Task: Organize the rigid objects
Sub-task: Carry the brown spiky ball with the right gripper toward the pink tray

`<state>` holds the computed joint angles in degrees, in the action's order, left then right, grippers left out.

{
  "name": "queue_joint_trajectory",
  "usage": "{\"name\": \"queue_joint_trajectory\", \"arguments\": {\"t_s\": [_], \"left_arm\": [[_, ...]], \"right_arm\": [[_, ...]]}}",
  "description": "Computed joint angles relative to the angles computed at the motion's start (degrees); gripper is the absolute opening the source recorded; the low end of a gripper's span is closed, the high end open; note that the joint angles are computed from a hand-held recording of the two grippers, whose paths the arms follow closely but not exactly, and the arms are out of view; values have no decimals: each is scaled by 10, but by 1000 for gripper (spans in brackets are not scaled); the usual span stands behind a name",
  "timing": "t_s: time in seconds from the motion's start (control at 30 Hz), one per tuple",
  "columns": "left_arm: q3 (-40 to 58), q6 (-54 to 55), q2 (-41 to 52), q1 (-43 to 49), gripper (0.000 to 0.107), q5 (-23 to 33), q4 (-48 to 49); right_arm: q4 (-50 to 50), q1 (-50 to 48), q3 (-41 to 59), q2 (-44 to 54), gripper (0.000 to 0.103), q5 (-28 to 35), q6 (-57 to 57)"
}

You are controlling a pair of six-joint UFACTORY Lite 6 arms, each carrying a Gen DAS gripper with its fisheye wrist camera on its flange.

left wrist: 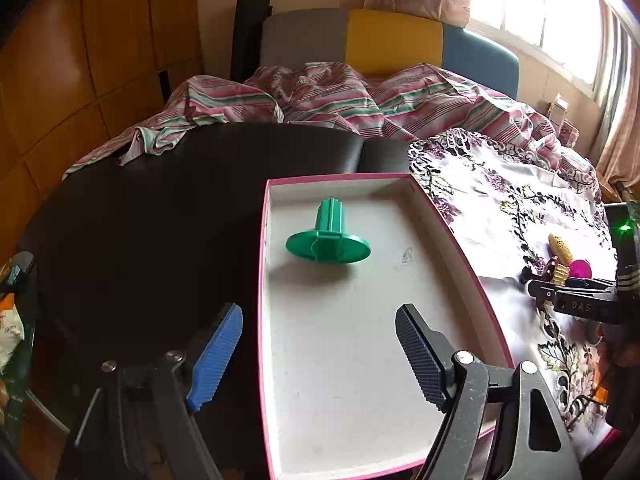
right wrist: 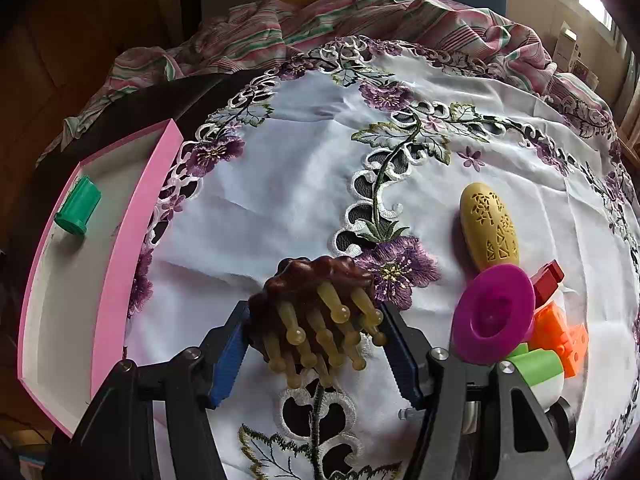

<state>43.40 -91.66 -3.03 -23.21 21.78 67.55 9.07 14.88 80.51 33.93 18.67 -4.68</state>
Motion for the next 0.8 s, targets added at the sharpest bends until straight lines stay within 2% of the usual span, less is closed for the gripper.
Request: {"name": "queue_joint_trajectory", "arguments": {"t_s": [0.1,0.5,0.8], "left_arm": [[-11,3,-10,6,84,-2,-5],[-56,20,-42,30,85,3,-31],[-99,28,-69,86,85,-21,-29]], "right_arm": [[-9,2,-1,0,64,-2,7],[-60,13,4,-1,64,1,55],[-63,18,2,-15,64,10,69]]}}
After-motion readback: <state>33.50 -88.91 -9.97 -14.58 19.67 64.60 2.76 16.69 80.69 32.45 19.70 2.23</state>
